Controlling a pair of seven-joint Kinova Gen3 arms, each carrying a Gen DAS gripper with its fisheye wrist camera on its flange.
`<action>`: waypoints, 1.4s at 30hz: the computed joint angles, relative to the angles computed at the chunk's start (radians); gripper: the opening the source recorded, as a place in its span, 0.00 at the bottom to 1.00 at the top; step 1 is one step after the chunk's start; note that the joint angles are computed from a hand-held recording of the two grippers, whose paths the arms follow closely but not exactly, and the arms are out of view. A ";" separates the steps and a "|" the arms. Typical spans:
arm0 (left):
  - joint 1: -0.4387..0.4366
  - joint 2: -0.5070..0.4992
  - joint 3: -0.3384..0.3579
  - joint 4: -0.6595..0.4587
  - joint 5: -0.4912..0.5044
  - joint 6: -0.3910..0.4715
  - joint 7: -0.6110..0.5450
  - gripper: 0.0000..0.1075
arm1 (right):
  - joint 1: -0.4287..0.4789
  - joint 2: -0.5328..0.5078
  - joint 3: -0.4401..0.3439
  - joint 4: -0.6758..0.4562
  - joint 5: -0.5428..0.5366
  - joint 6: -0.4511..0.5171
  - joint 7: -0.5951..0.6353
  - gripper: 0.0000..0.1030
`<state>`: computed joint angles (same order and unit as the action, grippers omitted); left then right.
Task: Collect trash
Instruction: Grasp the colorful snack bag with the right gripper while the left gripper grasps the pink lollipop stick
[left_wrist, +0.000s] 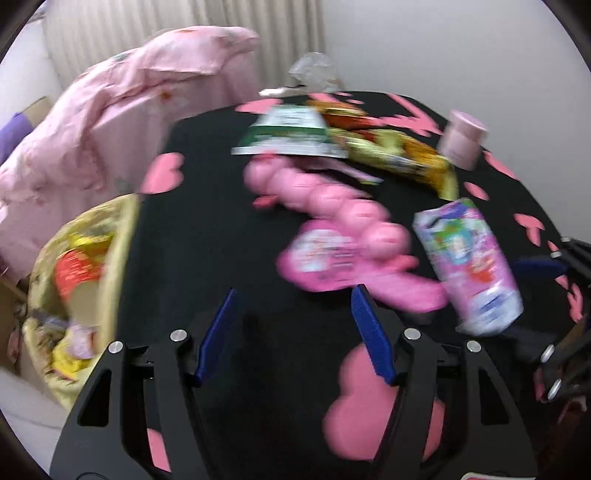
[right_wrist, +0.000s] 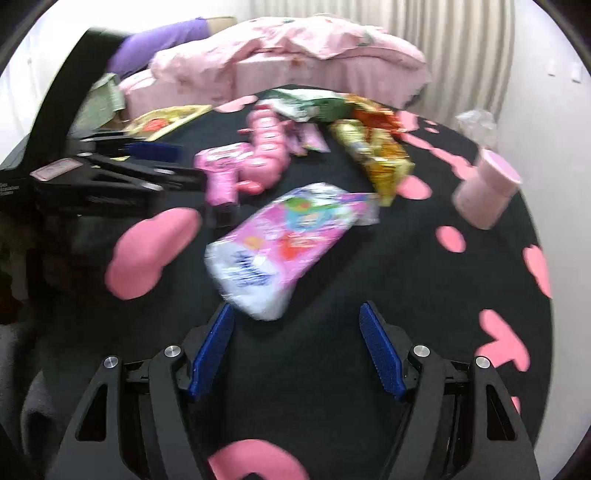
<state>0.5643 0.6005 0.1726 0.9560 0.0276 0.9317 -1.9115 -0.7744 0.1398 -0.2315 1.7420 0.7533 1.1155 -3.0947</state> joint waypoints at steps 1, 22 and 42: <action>-0.003 0.005 -0.012 -0.014 0.005 0.010 0.013 0.57 | -0.020 -0.001 0.020 0.002 0.001 0.039 -0.010 0.65; -0.075 0.270 0.061 -0.538 0.296 0.559 0.124 0.57 | 0.160 -0.026 0.041 0.002 -0.012 -0.208 0.105 0.12; -0.037 0.263 0.038 -0.540 0.149 0.468 0.039 0.57 | 0.194 -0.120 -0.035 0.162 0.056 -0.251 -0.145 0.12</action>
